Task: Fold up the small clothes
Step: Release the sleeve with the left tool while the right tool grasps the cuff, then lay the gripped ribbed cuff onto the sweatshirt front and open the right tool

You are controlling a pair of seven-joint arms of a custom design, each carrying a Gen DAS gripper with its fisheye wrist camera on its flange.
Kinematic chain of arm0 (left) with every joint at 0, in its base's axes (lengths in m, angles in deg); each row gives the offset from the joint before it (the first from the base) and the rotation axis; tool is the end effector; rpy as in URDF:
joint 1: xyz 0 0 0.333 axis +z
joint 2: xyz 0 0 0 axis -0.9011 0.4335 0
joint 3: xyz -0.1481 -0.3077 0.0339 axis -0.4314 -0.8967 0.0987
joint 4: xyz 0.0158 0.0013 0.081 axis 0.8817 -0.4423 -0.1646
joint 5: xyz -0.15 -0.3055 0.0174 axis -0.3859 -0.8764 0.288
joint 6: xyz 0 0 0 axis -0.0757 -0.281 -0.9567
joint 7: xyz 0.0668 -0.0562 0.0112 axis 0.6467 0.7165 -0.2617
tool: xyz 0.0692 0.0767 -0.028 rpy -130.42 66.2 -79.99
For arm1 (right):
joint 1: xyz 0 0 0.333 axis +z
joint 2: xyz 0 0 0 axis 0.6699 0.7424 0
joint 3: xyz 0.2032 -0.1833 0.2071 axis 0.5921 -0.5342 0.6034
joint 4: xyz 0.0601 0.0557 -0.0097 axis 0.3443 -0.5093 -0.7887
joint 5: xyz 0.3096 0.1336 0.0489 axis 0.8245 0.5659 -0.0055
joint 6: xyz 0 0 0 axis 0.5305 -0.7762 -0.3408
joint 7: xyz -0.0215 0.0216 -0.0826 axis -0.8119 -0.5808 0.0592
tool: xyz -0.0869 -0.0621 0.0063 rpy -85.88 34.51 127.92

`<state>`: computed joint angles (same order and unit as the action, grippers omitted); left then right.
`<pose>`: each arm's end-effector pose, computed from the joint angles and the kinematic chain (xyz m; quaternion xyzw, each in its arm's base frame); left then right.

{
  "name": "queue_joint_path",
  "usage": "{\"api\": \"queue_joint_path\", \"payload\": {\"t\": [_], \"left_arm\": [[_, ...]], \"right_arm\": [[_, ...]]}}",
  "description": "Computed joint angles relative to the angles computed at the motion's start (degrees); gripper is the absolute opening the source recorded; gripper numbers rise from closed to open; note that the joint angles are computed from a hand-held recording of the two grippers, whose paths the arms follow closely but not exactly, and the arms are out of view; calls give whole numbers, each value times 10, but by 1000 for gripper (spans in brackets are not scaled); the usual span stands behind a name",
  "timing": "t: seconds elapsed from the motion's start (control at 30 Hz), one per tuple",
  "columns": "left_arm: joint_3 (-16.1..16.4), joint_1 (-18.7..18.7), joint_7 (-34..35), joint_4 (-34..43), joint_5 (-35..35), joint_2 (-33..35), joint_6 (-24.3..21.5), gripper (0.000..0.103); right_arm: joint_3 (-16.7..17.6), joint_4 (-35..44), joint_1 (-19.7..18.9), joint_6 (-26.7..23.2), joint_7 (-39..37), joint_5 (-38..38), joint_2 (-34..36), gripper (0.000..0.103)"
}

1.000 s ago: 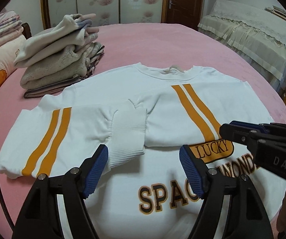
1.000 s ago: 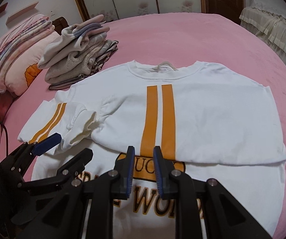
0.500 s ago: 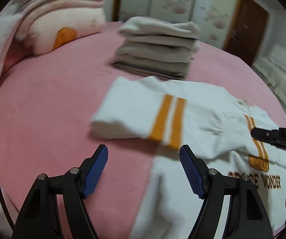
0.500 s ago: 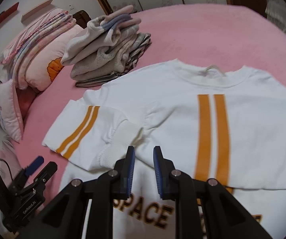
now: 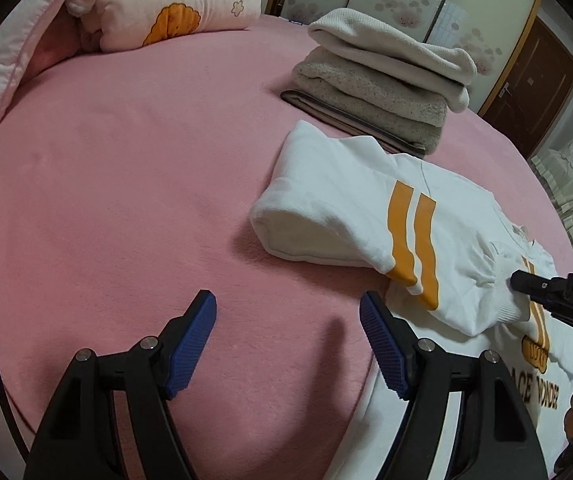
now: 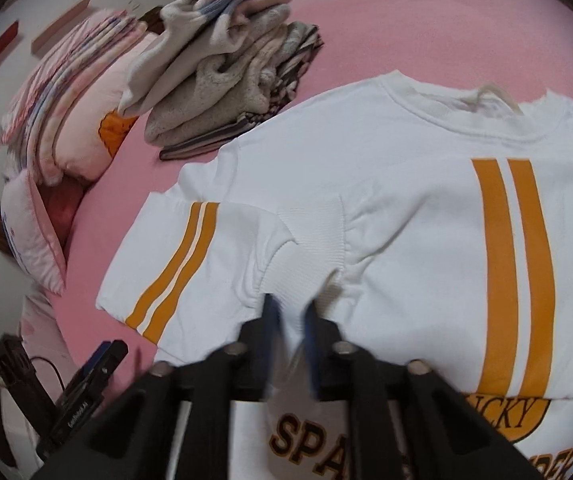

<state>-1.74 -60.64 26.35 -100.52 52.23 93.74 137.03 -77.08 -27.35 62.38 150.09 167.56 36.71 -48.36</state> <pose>0.5910 -0.0567 0.5155 -0.6544 0.6833 -0.3063 0.1049 0.5287 0.2407 0.5890 -0.5427 0.7821 -0.0279 0.3049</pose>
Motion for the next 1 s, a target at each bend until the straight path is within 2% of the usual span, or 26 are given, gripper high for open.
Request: {"api": "queue_joint_path", "payload": {"t": [0.23, 0.4, 0.57, 0.77, 1.0], "left_arm": [[-9, 2, -14, 41, -21, 29, -29, 76], [-17, 4, -36, 69, -30, 47, -51, 77], [-20, -4, -68, 90, -18, 62, -62, 79], [-15, -25, -137, 116, 42, 83, -57, 80], [18, -78, -252, 136, 224, 100, -33, 79]], "right_arm": [[-1, 127, 17, -27, 4, -103, 11, 9], [-15, 276, 35, -78, -3, -183, 56, 9], [-34, 369, 48, -124, -20, -211, 91, 8], [-50, 330, 43, -121, 1, -240, 54, 8], [-43, 210, -10, -101, 42, -281, -30, 7]]}}
